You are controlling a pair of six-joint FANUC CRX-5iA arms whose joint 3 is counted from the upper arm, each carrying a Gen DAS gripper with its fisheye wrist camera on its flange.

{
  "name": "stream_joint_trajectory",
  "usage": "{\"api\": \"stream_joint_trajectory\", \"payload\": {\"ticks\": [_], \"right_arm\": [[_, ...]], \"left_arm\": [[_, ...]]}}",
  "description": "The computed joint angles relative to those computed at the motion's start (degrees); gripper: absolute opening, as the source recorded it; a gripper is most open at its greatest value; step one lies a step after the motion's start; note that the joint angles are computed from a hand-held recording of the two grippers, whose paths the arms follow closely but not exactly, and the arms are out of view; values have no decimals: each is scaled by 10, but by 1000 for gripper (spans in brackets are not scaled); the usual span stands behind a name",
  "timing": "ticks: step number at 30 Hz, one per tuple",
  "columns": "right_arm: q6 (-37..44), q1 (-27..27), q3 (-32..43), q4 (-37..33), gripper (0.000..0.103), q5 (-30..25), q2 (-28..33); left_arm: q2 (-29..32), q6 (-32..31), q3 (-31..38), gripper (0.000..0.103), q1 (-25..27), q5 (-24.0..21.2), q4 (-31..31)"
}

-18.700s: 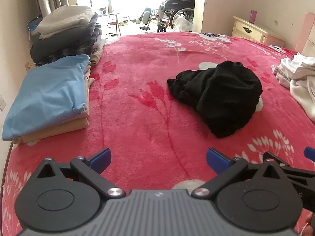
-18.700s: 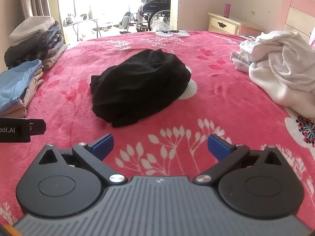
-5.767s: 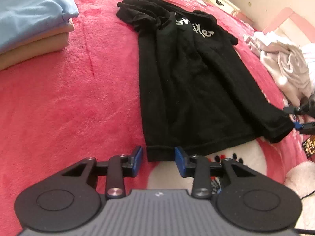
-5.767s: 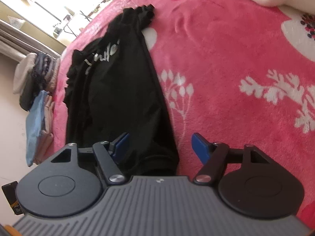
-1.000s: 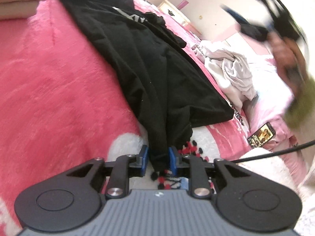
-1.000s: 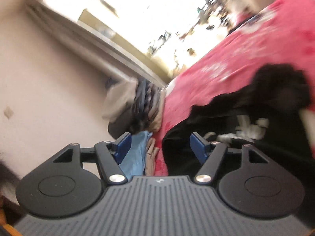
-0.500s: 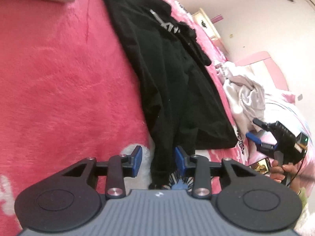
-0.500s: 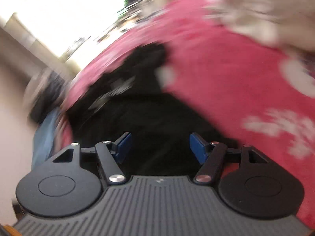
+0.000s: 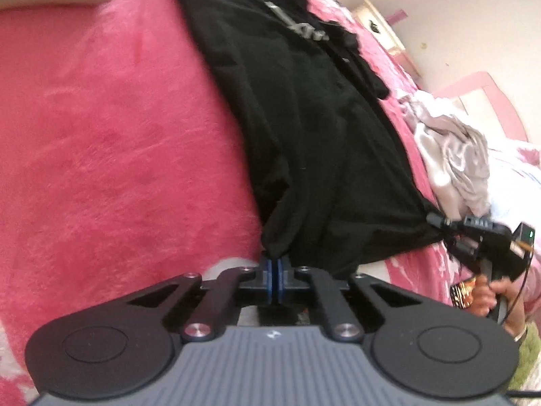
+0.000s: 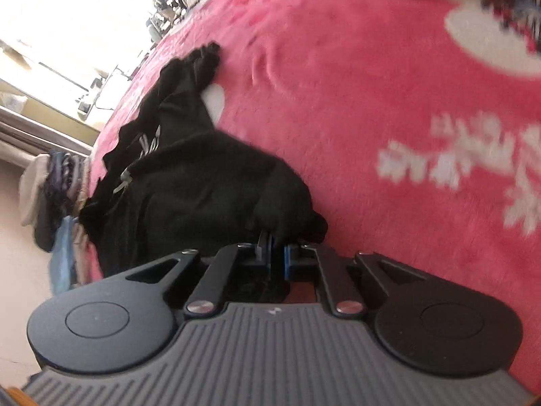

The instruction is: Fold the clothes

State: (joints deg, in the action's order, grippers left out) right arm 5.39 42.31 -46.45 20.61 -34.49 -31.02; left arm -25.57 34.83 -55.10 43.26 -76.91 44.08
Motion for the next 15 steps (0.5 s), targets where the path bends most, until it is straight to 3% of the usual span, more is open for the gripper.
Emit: {"api": "stream_joint_trajectory", "payload": {"ticks": [3, 7, 12, 15], "right_arm": [[-62, 6, -12, 115, 4, -21, -20], [-45, 15, 3, 166, 4, -82, -33], [85, -17, 46, 32, 6, -141, 38], [86, -38, 38, -5, 13, -138, 42]], "left_arm": [[1, -16, 15, 3, -4, -39, 13], [12, -35, 36, 3, -18, -69, 6], [55, -9, 62, 3, -78, -46, -83], [58, -29, 56, 6, -62, -61, -85]]}}
